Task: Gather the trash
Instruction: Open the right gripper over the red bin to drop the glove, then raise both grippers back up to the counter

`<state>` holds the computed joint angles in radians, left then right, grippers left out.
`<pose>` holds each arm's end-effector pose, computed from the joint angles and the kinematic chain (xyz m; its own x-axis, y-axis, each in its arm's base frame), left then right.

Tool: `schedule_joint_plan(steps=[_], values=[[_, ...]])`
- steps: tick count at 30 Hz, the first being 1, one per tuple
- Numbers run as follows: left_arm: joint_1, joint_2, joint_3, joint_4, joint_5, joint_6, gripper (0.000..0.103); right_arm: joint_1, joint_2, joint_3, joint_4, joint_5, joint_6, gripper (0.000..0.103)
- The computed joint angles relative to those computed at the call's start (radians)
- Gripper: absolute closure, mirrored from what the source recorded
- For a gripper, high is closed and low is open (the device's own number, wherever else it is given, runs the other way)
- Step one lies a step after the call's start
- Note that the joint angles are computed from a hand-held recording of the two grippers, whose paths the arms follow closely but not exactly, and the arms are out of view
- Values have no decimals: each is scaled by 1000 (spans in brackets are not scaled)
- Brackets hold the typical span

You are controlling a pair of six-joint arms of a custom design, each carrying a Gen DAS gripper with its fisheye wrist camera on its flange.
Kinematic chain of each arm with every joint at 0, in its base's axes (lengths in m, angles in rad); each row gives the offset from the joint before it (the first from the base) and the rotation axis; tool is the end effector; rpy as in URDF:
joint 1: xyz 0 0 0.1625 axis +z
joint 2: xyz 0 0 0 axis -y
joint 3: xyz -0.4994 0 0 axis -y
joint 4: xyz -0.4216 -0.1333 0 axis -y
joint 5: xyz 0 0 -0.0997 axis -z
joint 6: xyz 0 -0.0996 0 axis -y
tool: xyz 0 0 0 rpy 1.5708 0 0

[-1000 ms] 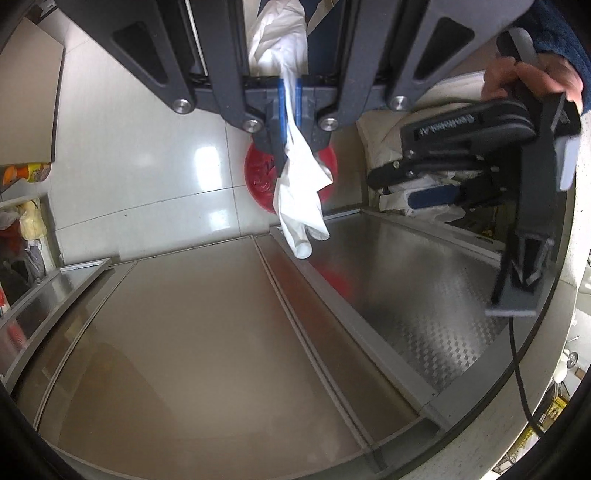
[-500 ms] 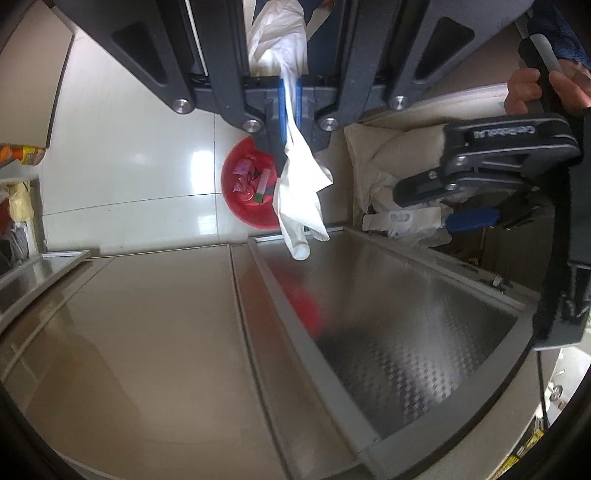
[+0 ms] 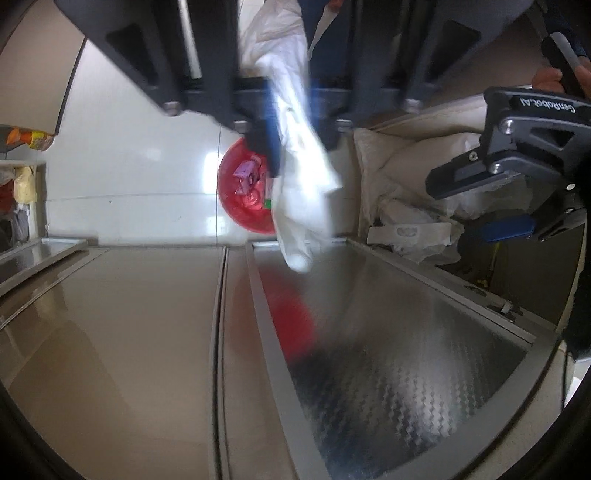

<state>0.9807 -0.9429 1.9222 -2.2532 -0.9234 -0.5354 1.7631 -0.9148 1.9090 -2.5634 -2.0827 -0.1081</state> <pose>-0.1735 -0.6066 0.1115 -0.7570 0.1025 -0.6453 0.1696 0.9846 -0.0426 0.2041 -0.6062 0.1178 -0.8300 -0.2723 0.4868 -0.2823 0.9578 0.0544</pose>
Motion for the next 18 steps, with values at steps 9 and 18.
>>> schedule_joint_plan(steps=[9, 18], values=[[-36, -62, 25, 21, 20, -20, 0, 25, -19, 8, 11, 11, 36, 18], [-120, -171, 0, 156, 33, -82, 0, 103, -117, -3, 83, -6, 102, 8]])
